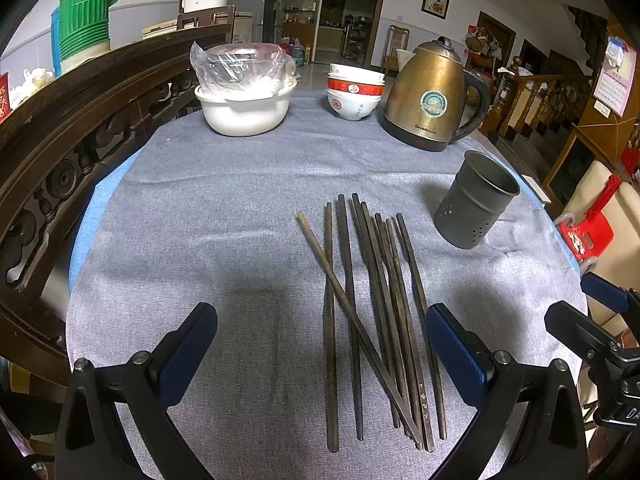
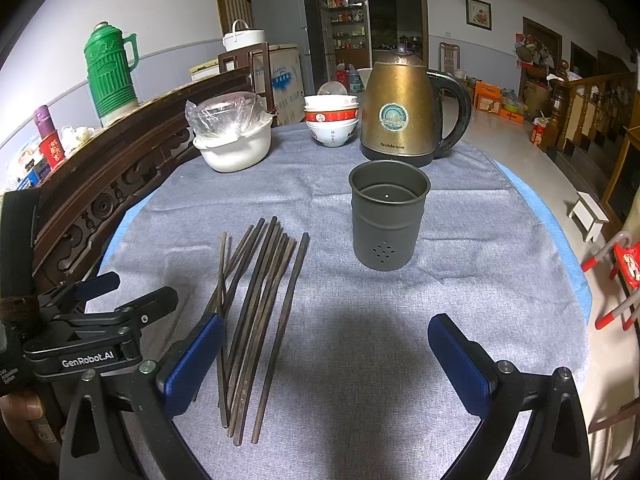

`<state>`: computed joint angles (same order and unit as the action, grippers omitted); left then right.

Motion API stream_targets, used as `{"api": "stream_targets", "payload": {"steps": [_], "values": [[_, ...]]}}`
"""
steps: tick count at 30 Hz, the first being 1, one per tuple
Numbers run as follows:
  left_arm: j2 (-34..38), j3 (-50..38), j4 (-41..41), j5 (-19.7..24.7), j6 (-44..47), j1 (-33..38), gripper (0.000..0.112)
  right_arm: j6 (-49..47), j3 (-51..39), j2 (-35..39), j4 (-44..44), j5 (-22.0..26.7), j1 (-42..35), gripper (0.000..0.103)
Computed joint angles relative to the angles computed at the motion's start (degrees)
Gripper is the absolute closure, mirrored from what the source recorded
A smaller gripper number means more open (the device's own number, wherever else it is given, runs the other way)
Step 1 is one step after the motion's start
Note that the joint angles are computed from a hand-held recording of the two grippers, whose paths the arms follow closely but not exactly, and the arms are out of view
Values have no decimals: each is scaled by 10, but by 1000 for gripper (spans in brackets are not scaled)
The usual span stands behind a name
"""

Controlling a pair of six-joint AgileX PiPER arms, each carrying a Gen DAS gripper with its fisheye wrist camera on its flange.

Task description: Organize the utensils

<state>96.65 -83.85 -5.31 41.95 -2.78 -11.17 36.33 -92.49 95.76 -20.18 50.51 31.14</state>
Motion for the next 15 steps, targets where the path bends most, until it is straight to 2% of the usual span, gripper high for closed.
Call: {"api": "stream_targets", "payload": {"steps": [8, 11, 15], "values": [[3, 7, -15, -1, 13, 10, 9, -19, 3, 5, 26, -8, -10, 0], [8, 16, -23, 3, 20, 28, 9, -57, -5, 22, 84, 0, -34, 0], [28, 13, -48, 29, 31, 63, 9, -136, -23, 62, 216, 18, -84, 0]]}}
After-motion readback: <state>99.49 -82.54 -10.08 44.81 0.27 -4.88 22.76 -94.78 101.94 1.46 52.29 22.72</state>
